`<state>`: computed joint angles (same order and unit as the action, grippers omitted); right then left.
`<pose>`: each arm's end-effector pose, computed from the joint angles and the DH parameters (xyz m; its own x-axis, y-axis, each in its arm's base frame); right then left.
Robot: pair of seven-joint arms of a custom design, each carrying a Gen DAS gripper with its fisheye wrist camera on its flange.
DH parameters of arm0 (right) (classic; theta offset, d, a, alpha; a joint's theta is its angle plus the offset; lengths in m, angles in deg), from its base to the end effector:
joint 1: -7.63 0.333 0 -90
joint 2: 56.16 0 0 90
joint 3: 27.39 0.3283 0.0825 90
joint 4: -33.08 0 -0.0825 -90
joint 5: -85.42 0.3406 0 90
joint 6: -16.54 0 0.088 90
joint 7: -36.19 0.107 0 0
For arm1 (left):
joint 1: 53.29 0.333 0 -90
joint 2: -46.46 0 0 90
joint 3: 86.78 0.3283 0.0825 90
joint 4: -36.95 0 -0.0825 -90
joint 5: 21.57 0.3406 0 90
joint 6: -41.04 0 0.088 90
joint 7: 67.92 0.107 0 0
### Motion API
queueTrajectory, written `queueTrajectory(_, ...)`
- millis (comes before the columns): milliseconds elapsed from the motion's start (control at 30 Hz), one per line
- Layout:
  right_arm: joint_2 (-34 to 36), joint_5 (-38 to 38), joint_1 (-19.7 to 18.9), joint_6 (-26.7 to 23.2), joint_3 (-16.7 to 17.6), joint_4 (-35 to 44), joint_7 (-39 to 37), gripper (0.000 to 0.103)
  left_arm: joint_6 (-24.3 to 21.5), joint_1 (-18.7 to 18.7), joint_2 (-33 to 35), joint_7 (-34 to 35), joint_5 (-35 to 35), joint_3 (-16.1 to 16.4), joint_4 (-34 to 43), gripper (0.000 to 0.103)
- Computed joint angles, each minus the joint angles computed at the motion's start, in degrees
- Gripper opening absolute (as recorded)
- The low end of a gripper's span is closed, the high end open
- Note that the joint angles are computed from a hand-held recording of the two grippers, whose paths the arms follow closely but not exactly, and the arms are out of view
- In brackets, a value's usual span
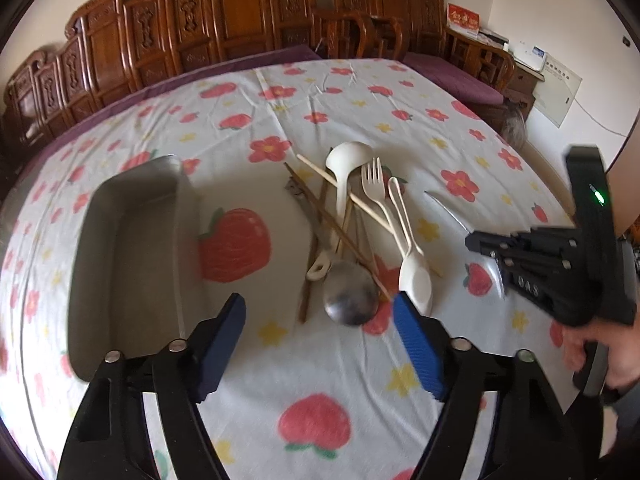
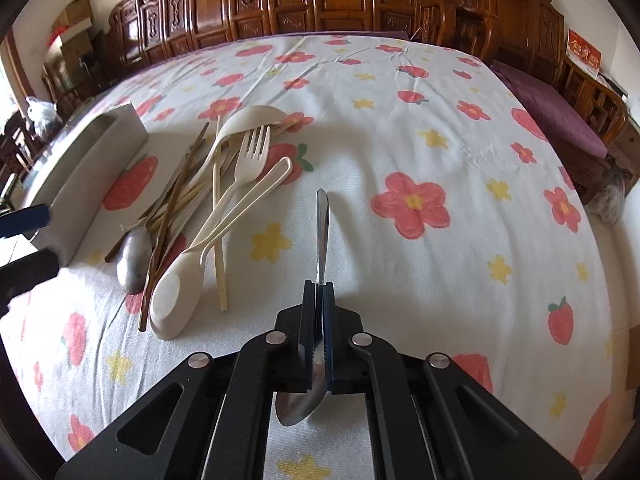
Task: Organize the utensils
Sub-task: 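Close the left tool on the smiley-face steel spoon's handle, then lift both held steel spoons and carry them toward the steel tray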
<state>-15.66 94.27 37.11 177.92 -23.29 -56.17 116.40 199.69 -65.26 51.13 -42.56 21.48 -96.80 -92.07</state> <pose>0.6116 0.3823 0.3299 0.5760 -0.8140 -0.0751 -0.7145 -0.4567 -0.5300 0.4801 -0.2240 0.4107 0.0955 -0.9952 0.0192 -0.8339 -0.0905 -0.5445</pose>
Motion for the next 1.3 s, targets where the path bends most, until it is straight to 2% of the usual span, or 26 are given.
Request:
queueTrajectory(133,0.15,-0.42,-0.58,0.23,0.71,0.11,-2.18,0.004,-1.69,0.72,3.78,6.31,-7.04,-0.22,4.79,0.055)
queueTrajectory(167,0.21,-0.05,-1.08,0.21,1.28,0.18,-2.96,0.004,-2.55,0.87,4.80,7.92,-8.97,-0.28,6.25,0.049)
queueTrajectory(233,0.31,0.96,-1.98,-0.11,2.26,0.42,-4.19,0.005,-3.92,1.17,6.68,11.15,-12.49,-0.43,8.88,0.045)
queueTrajectory(300,0.32,1.62,-2.14,-0.29,2.43,0.53,-4.76,0.005,-5.56,0.85,8.48,12.68,-13.94,-0.09,11.28,0.041)
queueTrajectory(367,0.36,1.79,-1.94,-0.43,2.21,0.70,-5.17,0.005,-8.05,1.09,10.63,15.21,-17.12,-0.34,14.02,0.032)
queueTrajectory(500,0.42,2.61,-2.30,-0.30,2.64,0.70,-6.31,0.005,-11.11,1.27,13.66,18.46,-21.78,-0.51,17.65,0.029)
queueTrajectory(600,0.52,3.54,-2.81,-0.29,3.20,0.80,-7.14,0.005,-15.12,0.26,15.53,18.78,-22.31,0.13,20.25,0.025)
queueTrajectory(700,0.62,4.11,-2.94,-0.58,3.32,1.06,-7.69,0.005,-16.83,-0.55,16.43,18.46,-21.87,0.60,21.28,0.024)
queueTrajectory(867,0.85,5.37,-3.53,-0.81,3.98,1.43,-8.79,0.005,-17.25,-0.97,16.89,18.26,-21.15,0.86,22.13,0.024)
queueTrajectory(900,0.84,5.54,-3.57,-0.90,4.00,1.46,-8.92,0.005,-17.09,-0.95,16.90,18.28,-21.18,0.83,22.11,0.021)
queueTrajectory(933,0.85,5.74,-3.63,-1.01,4.06,1.52,-9.03,0.005,-17.01,-0.85,17.06,18.54,-21.42,0.70,22.30,0.010)
queueTrajectory(967,0.87,5.96,-3.72,-1.11,4.15,1.57,-9.14,0.005,-17.63,-1.34,17.05,18.16,-20.61,0.99,22.52,0.007)
queueTrajectory(1133,1.00,7.06,-4.35,-1.68,4.79,1.95,-10.06,0.003,-15.57,-0.76,16.03,19.01,-20.50,0.76,20.76,0.004)
queueTrajectory(1167,1.03,7.36,-4.56,-1.99,4.97,2.10,-10.26,0.003,-14.77,-0.55,15.96,19.26,-20.66,0.70,20.58,0.000)
queueTrajectory(1300,1.28,9.39,-6.08,-2.96,6.51,2.61,-11.94,0.003,-13.81,-0.84,15.23,19.55,-20.11,0.64,19.73,0.000)
